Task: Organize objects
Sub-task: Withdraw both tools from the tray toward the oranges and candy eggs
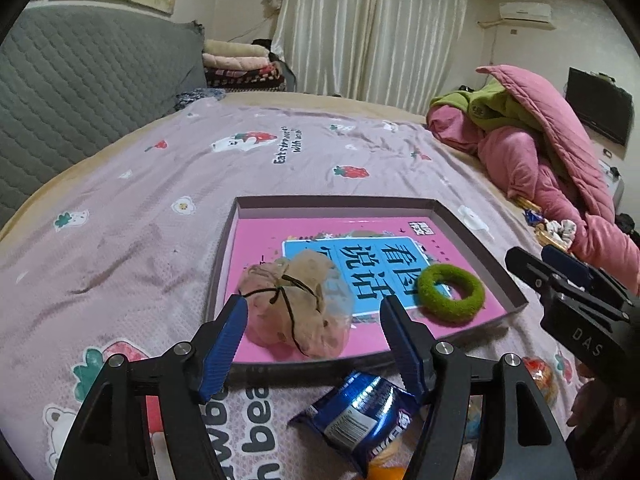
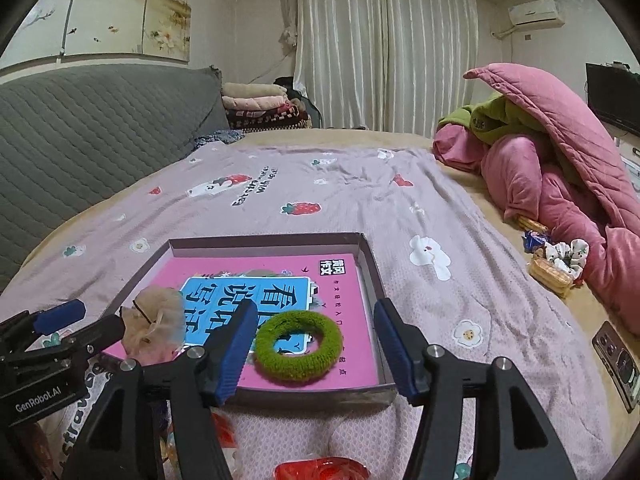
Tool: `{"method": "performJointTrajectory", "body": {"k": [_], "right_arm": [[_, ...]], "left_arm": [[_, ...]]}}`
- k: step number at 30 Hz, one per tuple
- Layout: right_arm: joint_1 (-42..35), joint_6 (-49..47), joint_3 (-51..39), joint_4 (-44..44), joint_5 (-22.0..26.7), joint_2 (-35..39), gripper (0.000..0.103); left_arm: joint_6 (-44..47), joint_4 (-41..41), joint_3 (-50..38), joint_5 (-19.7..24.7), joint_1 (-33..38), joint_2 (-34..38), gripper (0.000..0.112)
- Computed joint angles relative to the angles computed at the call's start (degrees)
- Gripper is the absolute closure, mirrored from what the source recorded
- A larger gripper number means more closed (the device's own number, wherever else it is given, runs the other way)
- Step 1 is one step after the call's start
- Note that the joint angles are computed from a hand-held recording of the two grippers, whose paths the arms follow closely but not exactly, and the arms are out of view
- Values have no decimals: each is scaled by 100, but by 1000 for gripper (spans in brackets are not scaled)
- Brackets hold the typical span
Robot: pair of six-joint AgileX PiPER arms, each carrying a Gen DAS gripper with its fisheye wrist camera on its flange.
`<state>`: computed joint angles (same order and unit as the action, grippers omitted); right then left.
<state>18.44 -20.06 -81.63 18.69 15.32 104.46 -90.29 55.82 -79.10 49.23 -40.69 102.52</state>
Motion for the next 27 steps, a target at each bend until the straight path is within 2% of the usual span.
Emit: {"method": "performJointTrajectory", "body": {"k": [11, 15, 20, 23, 27], "right_arm": [[-92, -1211, 628, 1208, -335, -378, 38], [-71, -1795, 1020, 1678, -518, -588, 38], [-115, -2898, 1415, 2685, -661, -824, 36], [-123, -3300, 1669, 2954, -735, -969, 32], [-148, -3247, 1928, 2863, -761, -1102, 31]], "left_arm": [[-237, 8, 349, -98, -251, -179, 42], [-360, 119, 435, -11, -419, -214, 42], [-323, 53, 422, 113, -534, -162, 42], [-379, 69, 435, 221, -640, -140, 42], [-626, 202, 555, 342, -841, -192, 42]]}}
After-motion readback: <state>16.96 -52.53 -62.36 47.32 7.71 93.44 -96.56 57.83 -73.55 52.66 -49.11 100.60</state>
